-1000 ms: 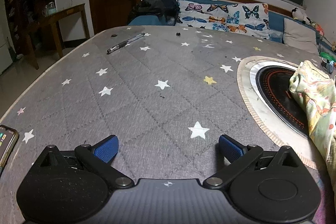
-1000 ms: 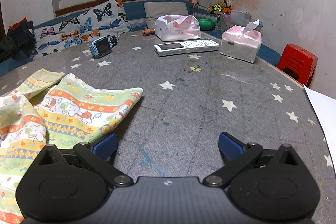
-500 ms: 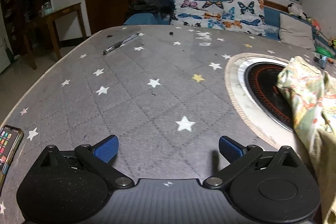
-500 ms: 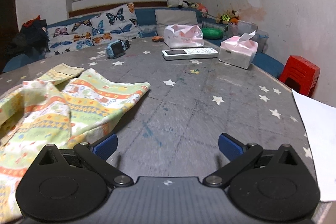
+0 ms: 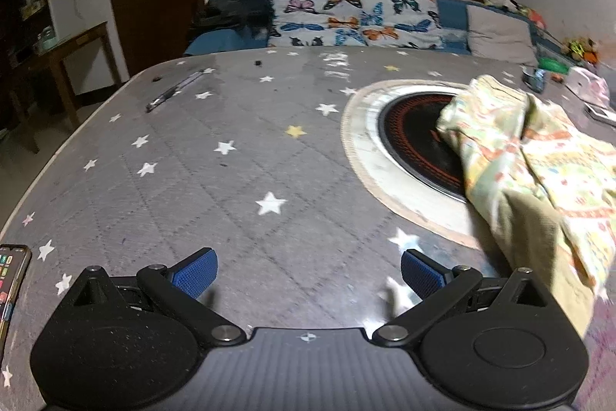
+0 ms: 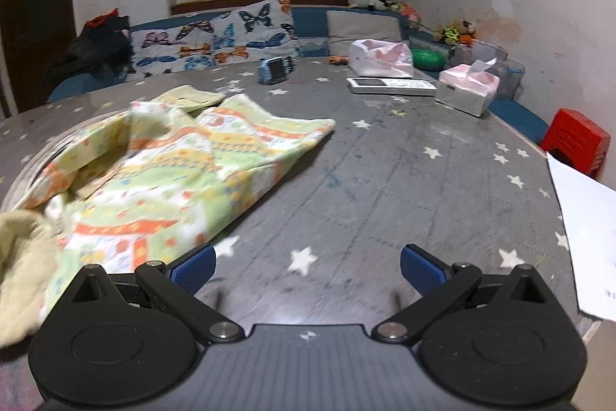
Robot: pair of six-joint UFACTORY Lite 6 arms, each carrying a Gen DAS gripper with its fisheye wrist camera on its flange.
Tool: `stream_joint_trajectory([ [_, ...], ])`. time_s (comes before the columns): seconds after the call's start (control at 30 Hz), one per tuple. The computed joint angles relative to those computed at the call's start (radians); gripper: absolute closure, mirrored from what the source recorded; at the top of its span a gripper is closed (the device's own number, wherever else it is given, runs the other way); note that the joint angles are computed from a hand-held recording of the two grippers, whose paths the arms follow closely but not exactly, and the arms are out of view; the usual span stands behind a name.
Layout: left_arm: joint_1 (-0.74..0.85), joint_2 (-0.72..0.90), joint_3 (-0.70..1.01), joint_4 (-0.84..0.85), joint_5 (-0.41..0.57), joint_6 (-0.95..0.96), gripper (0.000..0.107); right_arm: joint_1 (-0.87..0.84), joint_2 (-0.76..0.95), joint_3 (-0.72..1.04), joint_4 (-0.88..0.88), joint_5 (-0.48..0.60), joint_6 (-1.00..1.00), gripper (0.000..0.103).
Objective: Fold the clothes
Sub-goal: 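Approach the crumpled striped shirt with both tools open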
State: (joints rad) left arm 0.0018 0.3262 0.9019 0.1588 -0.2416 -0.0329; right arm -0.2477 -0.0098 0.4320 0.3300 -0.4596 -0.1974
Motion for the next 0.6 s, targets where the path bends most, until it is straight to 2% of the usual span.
stream_joint_trajectory([
  [0.43,-0.08,-0.088,-0.094,-0.057,0.008,0.066,0.004,0.108,-0.117,-0.066,0.179,0.043,-0.145,0.0],
  [0.6,-0.105,-0.123,-0.124,-0.07,0.019,0.077,0.004,0.128,-0.143,-0.086,0.171,0.056,-0.137,0.0],
])
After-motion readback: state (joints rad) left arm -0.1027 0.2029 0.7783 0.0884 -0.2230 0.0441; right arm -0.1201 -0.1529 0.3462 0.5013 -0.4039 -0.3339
